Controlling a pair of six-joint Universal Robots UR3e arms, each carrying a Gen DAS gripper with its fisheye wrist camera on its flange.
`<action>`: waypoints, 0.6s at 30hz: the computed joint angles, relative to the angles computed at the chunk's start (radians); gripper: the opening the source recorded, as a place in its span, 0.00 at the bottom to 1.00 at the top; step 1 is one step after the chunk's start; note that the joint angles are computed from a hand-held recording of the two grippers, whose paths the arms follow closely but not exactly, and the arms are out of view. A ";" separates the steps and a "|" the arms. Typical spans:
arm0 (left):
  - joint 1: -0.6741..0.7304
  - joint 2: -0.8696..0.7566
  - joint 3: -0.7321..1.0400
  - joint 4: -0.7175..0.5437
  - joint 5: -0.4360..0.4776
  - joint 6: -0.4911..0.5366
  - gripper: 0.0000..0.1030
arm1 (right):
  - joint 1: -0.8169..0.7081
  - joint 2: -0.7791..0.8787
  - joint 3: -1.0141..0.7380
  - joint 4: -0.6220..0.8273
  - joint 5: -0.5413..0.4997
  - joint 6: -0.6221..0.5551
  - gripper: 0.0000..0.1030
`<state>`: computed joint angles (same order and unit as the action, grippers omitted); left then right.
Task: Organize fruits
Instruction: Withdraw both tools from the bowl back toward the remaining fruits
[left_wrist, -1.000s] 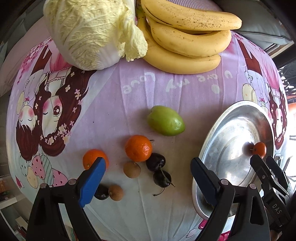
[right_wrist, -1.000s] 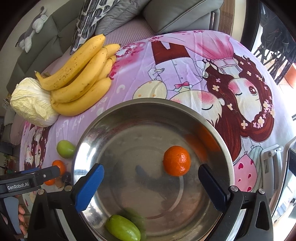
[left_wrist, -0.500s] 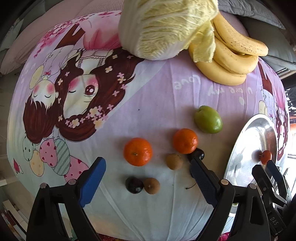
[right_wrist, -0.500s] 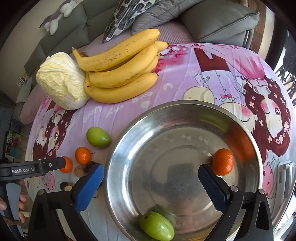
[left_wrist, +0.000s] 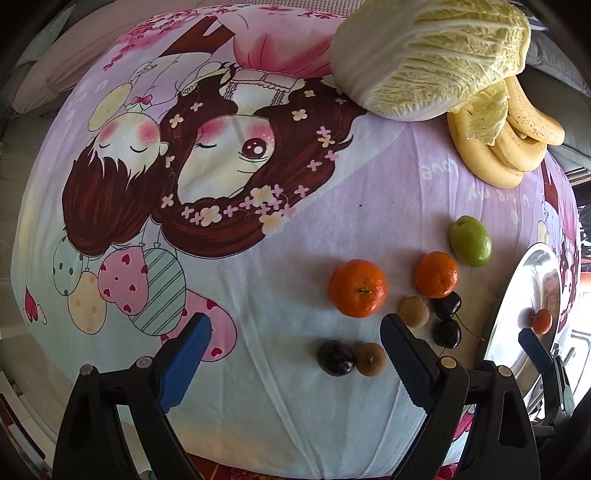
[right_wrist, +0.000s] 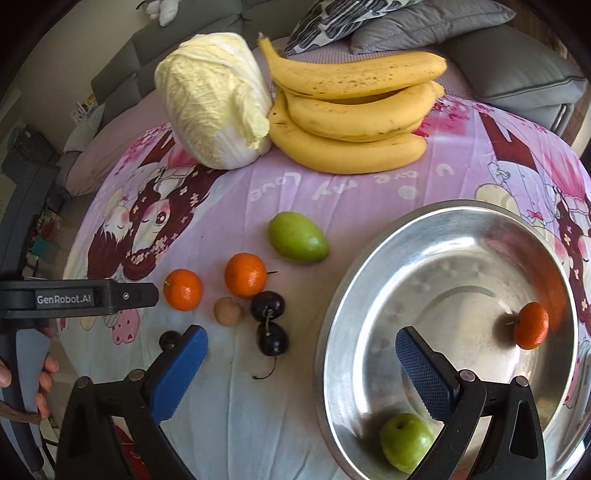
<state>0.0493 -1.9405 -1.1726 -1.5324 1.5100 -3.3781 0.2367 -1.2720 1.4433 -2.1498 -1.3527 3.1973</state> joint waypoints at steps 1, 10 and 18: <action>0.017 0.022 -0.037 0.014 -0.003 0.012 0.90 | 0.011 0.009 -0.009 0.000 0.002 0.001 1.00; 0.126 0.127 -0.211 0.075 -0.004 0.069 0.90 | 0.093 0.085 -0.094 0.022 0.001 0.013 1.00; 0.149 0.149 -0.243 0.104 0.013 0.096 0.90 | 0.114 0.121 -0.125 0.033 0.045 0.003 1.00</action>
<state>0.1981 -1.7914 -1.4161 -1.4286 1.5228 -3.2823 0.3505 -1.1511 1.3181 -2.1165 -1.3075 3.1999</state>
